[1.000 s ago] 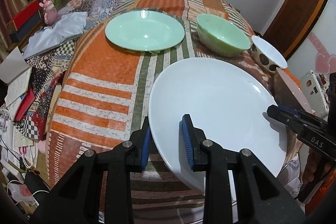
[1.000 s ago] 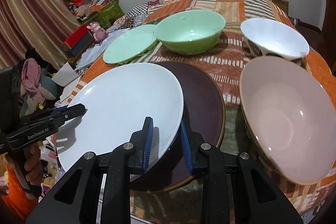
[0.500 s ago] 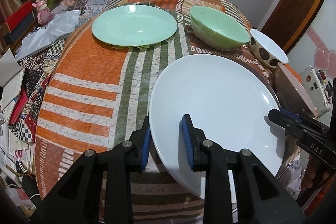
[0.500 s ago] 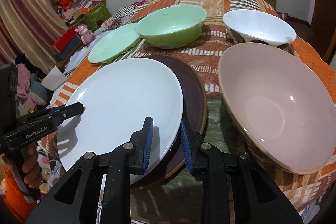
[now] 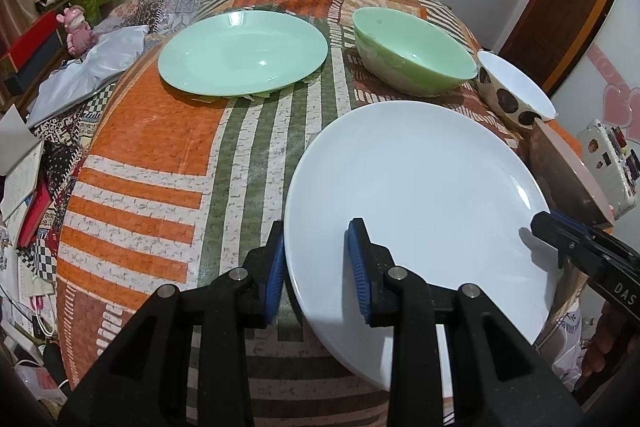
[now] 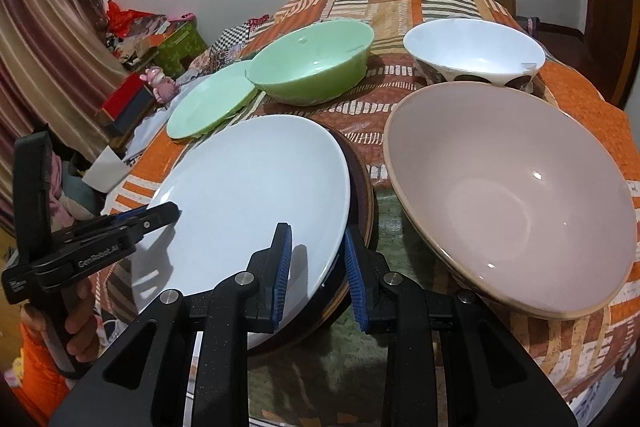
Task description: Organize plates and bowls
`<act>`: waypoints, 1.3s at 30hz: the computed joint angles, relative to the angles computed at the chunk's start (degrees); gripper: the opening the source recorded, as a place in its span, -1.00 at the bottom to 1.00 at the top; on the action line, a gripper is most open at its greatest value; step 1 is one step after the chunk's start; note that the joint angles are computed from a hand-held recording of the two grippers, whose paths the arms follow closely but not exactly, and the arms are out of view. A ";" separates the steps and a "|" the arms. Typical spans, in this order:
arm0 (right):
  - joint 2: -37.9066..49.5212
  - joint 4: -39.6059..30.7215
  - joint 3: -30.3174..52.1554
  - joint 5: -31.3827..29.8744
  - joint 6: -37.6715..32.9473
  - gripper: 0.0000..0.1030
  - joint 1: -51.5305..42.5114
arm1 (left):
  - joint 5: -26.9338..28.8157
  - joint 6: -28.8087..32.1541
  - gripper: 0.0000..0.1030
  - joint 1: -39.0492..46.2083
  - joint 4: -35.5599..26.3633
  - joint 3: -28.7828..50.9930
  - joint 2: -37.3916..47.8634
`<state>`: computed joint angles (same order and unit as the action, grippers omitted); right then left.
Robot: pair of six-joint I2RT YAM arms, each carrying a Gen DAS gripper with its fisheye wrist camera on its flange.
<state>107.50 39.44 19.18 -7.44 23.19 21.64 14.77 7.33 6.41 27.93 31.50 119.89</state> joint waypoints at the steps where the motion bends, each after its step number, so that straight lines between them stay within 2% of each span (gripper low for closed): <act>1: -0.33 -0.03 -0.22 -0.19 -0.05 -0.51 -0.19 | -0.09 0.02 -0.42 -0.12 0.04 0.12 0.14; 13: -4.49 -1.03 -1.93 1.61 -2.54 -0.50 0.26 | -1.13 -0.32 -0.43 -1.07 0.92 -0.04 0.72; 17: -6.99 -2.66 -1.63 5.19 -3.72 -0.50 2.78 | -0.54 0.11 -0.43 0.69 1.19 -1.66 -1.88; 23: -9.02 -4.65 0.61 4.53 -4.50 -0.49 2.86 | 0.98 1.73 -0.40 4.67 -0.53 -3.74 -8.62; 27: -8.93 -6.49 3.41 4.93 -5.34 -0.47 3.84 | 1.61 2.42 -0.06 7.86 -2.15 -4.56 -14.38; 31: -7.72 -7.58 6.68 5.02 -5.88 -0.27 4.88 | 1.98 3.75 0.22 10.64 -4.19 -4.03 -19.24; 35: -5.58 -8.93 10.61 5.47 -6.97 -0.20 5.97 | 1.10 5.07 0.36 12.47 -6.19 -1.68 -21.88; 39: -2.24 -11.63 16.20 5.19 -8.41 -0.19 6.85 | 0.61 5.76 0.62 13.81 -8.47 2.44 -21.49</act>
